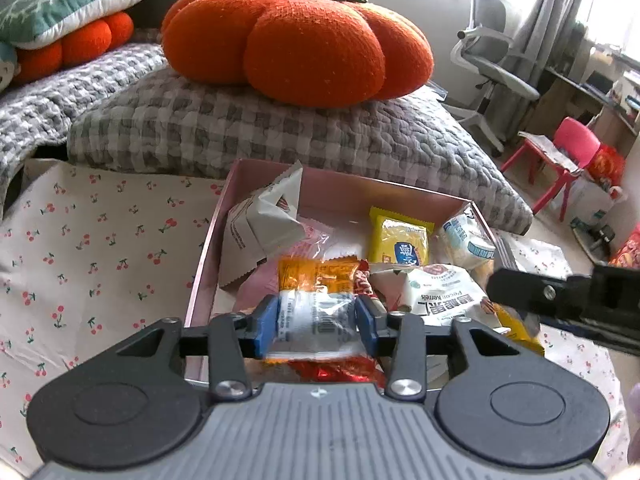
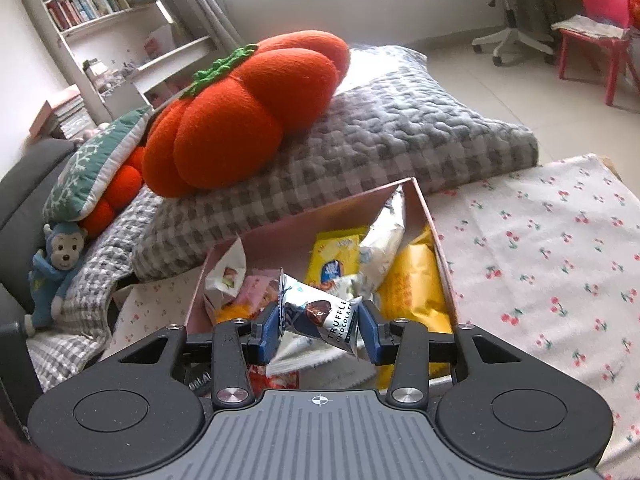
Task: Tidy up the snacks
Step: 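Carry the orange-and-white snack into the box while the right tool carries the blue-and-white snack in, then open the left tool to drop its snack while the right tool releases its snack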
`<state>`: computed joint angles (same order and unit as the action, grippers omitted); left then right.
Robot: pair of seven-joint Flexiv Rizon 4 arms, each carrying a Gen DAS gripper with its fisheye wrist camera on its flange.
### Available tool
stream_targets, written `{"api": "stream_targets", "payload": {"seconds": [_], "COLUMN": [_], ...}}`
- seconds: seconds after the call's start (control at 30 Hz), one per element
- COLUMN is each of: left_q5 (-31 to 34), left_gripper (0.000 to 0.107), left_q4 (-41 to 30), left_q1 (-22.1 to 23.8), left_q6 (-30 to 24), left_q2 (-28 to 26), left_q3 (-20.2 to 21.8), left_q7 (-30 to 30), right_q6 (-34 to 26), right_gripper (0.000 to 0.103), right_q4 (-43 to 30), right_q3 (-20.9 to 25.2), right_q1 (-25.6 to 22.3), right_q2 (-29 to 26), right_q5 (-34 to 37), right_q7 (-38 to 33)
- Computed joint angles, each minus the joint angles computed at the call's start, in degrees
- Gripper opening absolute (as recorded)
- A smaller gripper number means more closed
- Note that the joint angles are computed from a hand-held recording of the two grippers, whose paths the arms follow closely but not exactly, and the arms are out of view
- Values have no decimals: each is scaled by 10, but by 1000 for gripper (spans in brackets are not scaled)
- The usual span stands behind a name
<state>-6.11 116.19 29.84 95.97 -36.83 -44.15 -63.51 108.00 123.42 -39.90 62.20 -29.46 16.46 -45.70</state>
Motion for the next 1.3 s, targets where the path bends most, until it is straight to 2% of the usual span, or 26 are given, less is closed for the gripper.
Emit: {"api": "stream_targets", "payload": {"seconds": [0.13, 0.33, 0.5, 0.73, 0.9, 0.97, 1.03, 1.1, 1.3], "left_q5": [2, -6, -14, -18, -27, -30, -33, -35, -48], "left_gripper": [52, 53, 56, 59, 60, 62, 67, 71, 85], "left_q4": [5, 5, 8, 6, 3, 3, 5, 5, 5], "left_q1": [-2, 1, 1, -1, -11, -14, -17, -19, -34], "left_q6": [7, -7, -11, -12, -18, -19, -19, -21, -29], "left_q2": [7, 12, 19, 19, 20, 21, 23, 26, 36], "left_q3": [5, 5, 7, 11, 20, 24, 26, 29, 45], "left_q7": [-4, -10, -5, 5, 9, 12, 16, 18, 25], "right_q6": [4, 7, -10, -37, -43, -45, -47, -41, -35], "right_gripper": [41, 41, 41, 42, 45, 50, 69, 76, 81], "right_q4": [-19, -57, -88, -128, -135, -133, -130, -123, -97], "right_q3": [18, 76, 82, 127, 122, 119, 108, 92, 67], "right_q1": [-25, -90, -109, -165, -166, -164, -155, -141, -114], "right_q2": [-13, -26, -46, -64, -69, -68, -67, -67, -52], "right_q5": [-6, -23, -52, -88, -101, -105, -107, -105, -99], "right_q7": [-5, -19, -37, -21, 4, 11, 17, 22, 21]}}
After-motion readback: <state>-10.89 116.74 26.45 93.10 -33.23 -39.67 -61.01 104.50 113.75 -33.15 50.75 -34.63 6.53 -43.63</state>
